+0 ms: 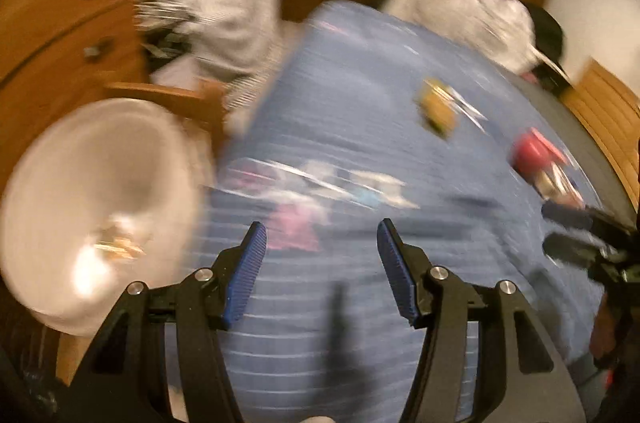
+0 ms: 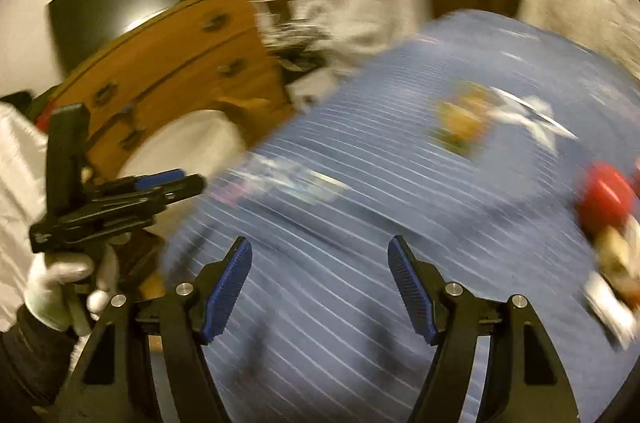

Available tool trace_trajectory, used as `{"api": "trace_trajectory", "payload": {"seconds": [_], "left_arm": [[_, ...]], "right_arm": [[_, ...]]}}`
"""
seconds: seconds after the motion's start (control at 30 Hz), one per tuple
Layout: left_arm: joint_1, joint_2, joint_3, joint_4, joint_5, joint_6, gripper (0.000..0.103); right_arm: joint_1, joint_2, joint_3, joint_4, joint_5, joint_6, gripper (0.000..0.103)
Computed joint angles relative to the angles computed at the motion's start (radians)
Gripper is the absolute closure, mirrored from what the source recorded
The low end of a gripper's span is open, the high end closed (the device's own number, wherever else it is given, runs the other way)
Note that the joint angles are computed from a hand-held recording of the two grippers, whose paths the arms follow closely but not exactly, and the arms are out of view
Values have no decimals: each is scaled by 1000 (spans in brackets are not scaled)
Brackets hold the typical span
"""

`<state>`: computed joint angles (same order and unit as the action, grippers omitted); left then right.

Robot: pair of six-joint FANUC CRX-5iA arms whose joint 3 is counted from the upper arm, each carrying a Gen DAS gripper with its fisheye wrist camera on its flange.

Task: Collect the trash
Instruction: 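Move both tools back over the bed toward the paper cup and rope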

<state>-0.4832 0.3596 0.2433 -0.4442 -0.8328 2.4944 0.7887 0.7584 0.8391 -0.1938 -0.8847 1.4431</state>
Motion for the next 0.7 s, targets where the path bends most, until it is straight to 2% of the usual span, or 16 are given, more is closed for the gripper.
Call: {"api": "trace_trajectory", "payload": {"seconds": [0.07, 0.2, 0.23, 0.3, 0.4, 0.47, 0.63, 0.7], "left_arm": [[-14, 63, 48, 68, 26, -70, 46], [-50, 190, 178, 162, 20, -201, 42], [-58, 222, 217, 179, 9, -228, 41], [-68, 269, 271, 211, 0, -268, 38], [-80, 331, 340, 246, -23, -285, 37], [-88, 367, 397, 244, -54, -277, 32], [-91, 403, 459, 269, -83, -276, 31], [-93, 402, 458, 268, -85, -263, 31]], "right_arm": [[-45, -93, -183, 58, 67, -34, 31], [-125, -200, -420, 230, 166, -88, 31], [-150, -218, -460, 255, 189, -102, 31], [-214, -240, -501, 223, 221, -90, 31], [-310, -215, -465, 78, 256, -49, 31], [-358, -170, -398, -45, 253, 37, 31], [-345, -59, -240, -128, 174, 95, 31], [-314, -61, -231, -140, 159, 121, 30]]}}
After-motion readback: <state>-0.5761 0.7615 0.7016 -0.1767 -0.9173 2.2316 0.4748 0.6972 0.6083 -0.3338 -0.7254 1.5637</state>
